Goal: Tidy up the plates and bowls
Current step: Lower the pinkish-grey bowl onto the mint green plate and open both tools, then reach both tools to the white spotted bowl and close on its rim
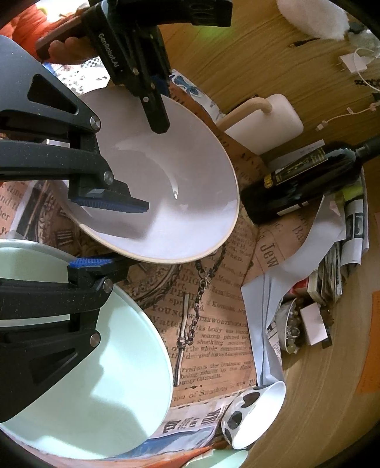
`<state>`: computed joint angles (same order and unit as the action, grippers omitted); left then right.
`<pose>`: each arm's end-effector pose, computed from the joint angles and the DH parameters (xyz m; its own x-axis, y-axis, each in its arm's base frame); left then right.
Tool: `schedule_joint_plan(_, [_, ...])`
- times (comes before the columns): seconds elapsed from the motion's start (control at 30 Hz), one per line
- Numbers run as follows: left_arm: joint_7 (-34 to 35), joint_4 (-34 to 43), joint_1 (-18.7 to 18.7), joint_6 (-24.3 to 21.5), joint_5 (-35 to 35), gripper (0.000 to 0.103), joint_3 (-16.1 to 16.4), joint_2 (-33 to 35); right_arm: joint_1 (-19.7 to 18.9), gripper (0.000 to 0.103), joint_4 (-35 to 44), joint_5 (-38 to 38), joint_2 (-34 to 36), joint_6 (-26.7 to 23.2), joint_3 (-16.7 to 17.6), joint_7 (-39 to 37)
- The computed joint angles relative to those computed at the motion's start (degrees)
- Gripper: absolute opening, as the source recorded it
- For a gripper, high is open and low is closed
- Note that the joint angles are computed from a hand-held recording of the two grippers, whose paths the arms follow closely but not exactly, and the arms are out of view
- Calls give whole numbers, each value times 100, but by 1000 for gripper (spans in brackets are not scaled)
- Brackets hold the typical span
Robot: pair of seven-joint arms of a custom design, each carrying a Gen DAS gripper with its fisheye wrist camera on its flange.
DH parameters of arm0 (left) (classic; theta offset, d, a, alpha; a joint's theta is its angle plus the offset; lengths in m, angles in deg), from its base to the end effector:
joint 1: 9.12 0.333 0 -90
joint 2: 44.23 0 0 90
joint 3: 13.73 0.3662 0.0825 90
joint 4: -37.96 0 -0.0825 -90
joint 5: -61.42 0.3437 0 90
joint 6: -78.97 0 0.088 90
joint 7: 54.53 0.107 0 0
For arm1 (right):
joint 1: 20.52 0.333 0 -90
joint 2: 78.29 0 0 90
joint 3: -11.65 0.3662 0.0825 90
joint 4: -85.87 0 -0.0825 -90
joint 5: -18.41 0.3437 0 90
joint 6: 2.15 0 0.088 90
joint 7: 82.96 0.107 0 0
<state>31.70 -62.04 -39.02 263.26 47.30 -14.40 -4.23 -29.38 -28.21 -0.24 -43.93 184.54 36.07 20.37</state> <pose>0.6312 -0.3434 0.3331 -0.2809 -0.9369 0.2083 -0.7432 0.0750 -0.6648 0.6366 0.1629 0.3423 0.2886 -0.9358 -0.2026 -0.7538 -0.0916 -0.6507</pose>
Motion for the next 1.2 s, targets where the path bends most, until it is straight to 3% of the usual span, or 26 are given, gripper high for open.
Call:
schedule_joint_plan(0.1, [-78, 33, -329, 1, 34, 23, 394, 36, 69, 26, -60, -13, -55, 89, -103, -3])
schedule_joint_plan(0.17, [-225, 15, -777, 33, 27, 23, 929, 60, 405, 26, -187, -1, -197, 377, -539, 109])
schedule_joint_plan(0.27, [-350, -82, -1242, 178, 7, 25, 1477, 47, 310, 26, -317, -166, -278, 648, -547, 307])
schedule_joint_plan(0.37, [-380, -170, -1505, 351, -140, 36, 1770, 4, 87, 26, -400, -431, -330, 830, -418, 546])
schedule_joint_plan(0.43, [-355, -223, -1663, 503, -297, 46, 1929, -31, 111, 26, -461, -568, -397, 976, -512, 673])
schedule_joint_plan(0.53, [-208, -258, -1874, 690, -570, 52, 2109, -107, 231, 31, -602, -743, -561, 1229, -753, 829])
schedule_joint_plan(0.63, [-23, -183, -2022, 798, -814, 64, 2201, -143, 618, 44, -820, -687, -785, 1650, -1312, 893])
schedule_joint_plan(0.7, [84, -66, -2230, 851, -1022, 75, 2397, -109, 859, 46, -936, -618, -895, 1893, -1670, 913])
schedule_joint_plan(0.8, [297, 200, -2262, 832, -1193, 92, 2370, -75, 1109, 58, -1093, -502, -1050, 2179, -2115, 933])
schedule_joint_plan(0.87, [381, 495, -2266, 747, -1287, 94, 2358, 23, 1280, 62, -1196, -290, -1123, 2372, -2394, 848])
schedule_joint_plan(0.93, [363, 831, -2389, 550, -1312, 96, 2542, 186, 1347, 63, -1276, -129, -1198, 2494, -2592, 744])
schedule_joint_plan(1.07, [11, 1601, -2493, 58, -1038, 97, 2824, 570, 1258, 71, -1307, 26, -1263, 2635, -2756, 661])
schedule_joint_plan(1.13, [-173, 2150, -2411, -324, -845, 97, 2831, 808, 1181, 71, -1296, 93, -1272, 2697, -2822, 623])
schedule_joint_plan(1.2, [-247, 2621, -2190, -640, -654, 97, 2618, 967, 1050, 71, -1245, 43, -1261, 2688, -2816, 656])
